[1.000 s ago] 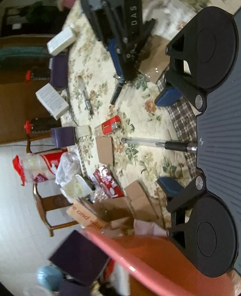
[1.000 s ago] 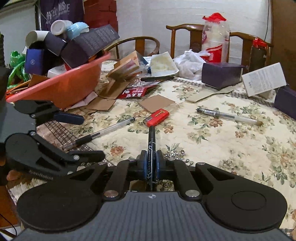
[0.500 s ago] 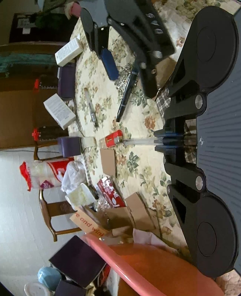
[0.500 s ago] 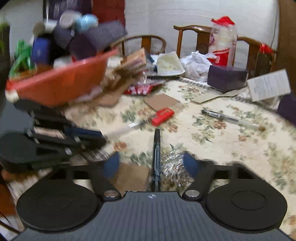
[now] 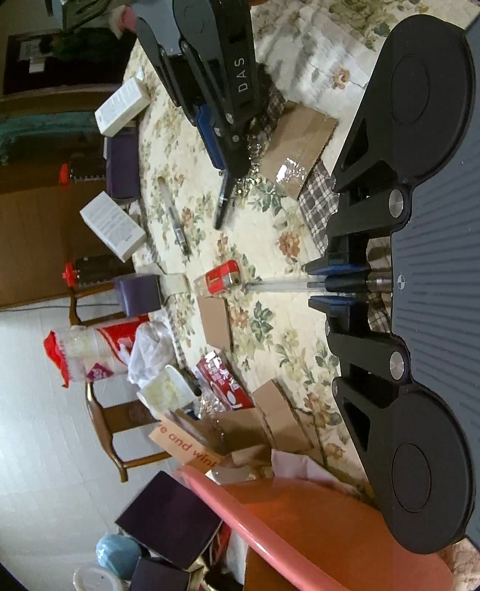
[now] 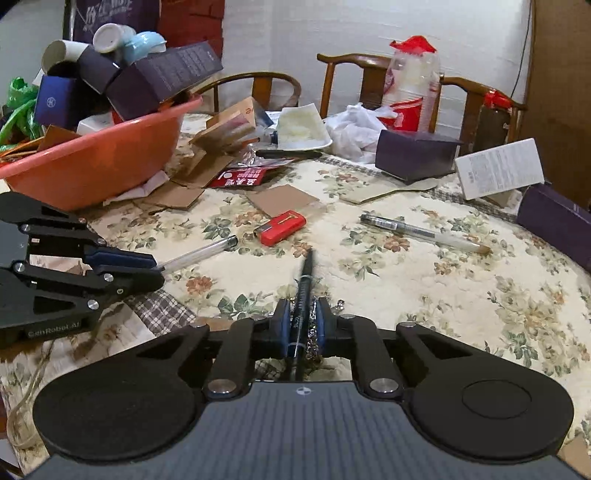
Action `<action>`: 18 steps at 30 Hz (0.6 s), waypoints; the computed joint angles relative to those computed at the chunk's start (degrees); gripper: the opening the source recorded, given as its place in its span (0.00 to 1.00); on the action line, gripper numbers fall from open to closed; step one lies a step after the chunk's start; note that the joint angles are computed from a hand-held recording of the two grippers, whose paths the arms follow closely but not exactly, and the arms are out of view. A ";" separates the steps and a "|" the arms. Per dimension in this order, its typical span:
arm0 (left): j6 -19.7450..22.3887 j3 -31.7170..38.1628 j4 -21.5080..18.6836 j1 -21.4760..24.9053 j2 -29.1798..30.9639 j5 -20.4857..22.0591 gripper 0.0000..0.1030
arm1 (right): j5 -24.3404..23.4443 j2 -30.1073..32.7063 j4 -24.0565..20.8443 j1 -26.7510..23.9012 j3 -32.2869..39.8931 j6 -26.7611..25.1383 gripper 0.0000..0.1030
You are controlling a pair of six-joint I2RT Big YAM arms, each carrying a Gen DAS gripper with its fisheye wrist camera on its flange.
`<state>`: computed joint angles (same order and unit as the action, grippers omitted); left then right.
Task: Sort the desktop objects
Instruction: 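Carry the clear pen with the left gripper while the right carries the marker to the basin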
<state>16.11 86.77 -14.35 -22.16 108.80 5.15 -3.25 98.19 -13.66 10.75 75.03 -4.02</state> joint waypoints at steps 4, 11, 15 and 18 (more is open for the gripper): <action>-1.13 -0.58 1.38 -0.38 -0.12 -1.36 0.02 | -0.41 0.01 0.74 -0.42 -0.21 0.82 0.10; -1.26 -2.06 4.37 -0.77 -1.37 -1.55 0.02 | -2.58 -0.99 1.46 -1.13 -0.93 2.19 0.10; -1.45 -2.94 5.85 -0.71 -2.89 -1.71 0.02 | -3.87 -2.19 2.96 -1.31 -1.41 3.46 0.10; -2.10 -3.90 7.00 -0.52 -4.42 -2.08 0.02 | -4.17 -2.72 3.21 -0.75 -0.87 2.77 0.10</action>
